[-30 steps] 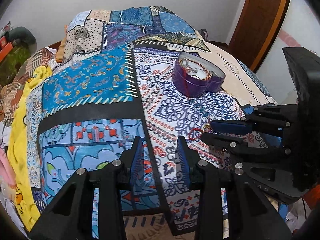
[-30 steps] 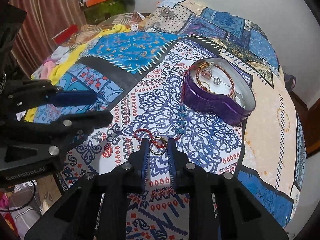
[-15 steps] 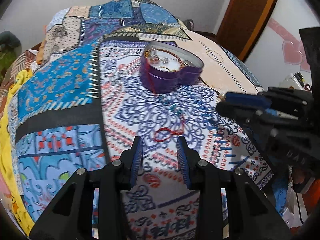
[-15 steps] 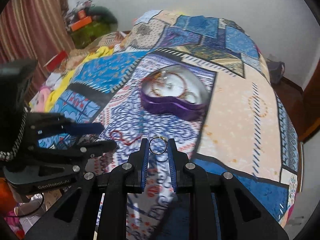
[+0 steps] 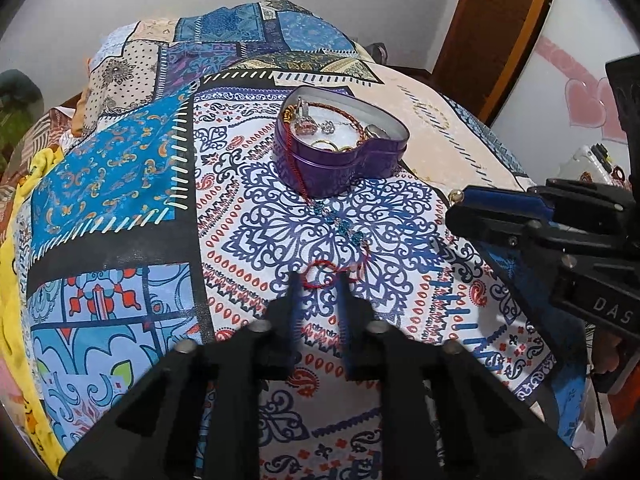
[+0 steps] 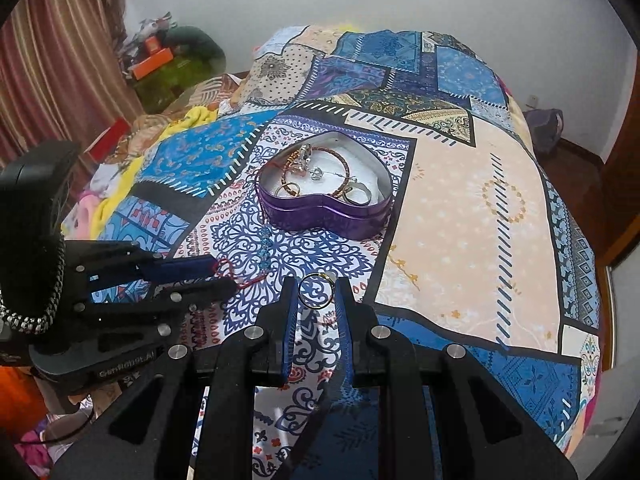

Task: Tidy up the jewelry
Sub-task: 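Grasp the red ring with the left tool while the right tool grasps a gold ring, then drop the red ring into the tin with the left tool while the right tool drops its ring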

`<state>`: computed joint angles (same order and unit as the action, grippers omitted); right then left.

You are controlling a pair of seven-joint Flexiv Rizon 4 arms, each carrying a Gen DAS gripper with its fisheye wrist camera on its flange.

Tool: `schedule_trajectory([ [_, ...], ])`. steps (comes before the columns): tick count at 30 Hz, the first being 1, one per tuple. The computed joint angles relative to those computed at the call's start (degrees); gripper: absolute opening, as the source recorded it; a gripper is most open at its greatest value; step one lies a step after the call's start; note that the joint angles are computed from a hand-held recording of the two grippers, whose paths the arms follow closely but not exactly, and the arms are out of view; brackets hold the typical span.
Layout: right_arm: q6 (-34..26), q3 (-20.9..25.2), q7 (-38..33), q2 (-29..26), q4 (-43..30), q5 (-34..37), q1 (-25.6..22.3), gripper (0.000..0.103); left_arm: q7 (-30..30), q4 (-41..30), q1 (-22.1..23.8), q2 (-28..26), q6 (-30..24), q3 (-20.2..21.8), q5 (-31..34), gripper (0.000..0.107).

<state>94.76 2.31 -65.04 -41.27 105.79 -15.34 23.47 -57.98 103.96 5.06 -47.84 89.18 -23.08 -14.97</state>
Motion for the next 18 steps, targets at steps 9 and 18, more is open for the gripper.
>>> schedule_trajectory([
  [9,0.4,-1.4,0.2,0.9,1.0,0.3,0.7,0.017,-1.0,0.9,1.2,0.4,2.4,-1.6,0.0,0.0],
  [18,1.5,-3.0,1.1,1.5,1.3,0.9,1.5,0.017,-2.9,2.9,6.9,2.4,7.5,-8.0,3.6,0.0],
])
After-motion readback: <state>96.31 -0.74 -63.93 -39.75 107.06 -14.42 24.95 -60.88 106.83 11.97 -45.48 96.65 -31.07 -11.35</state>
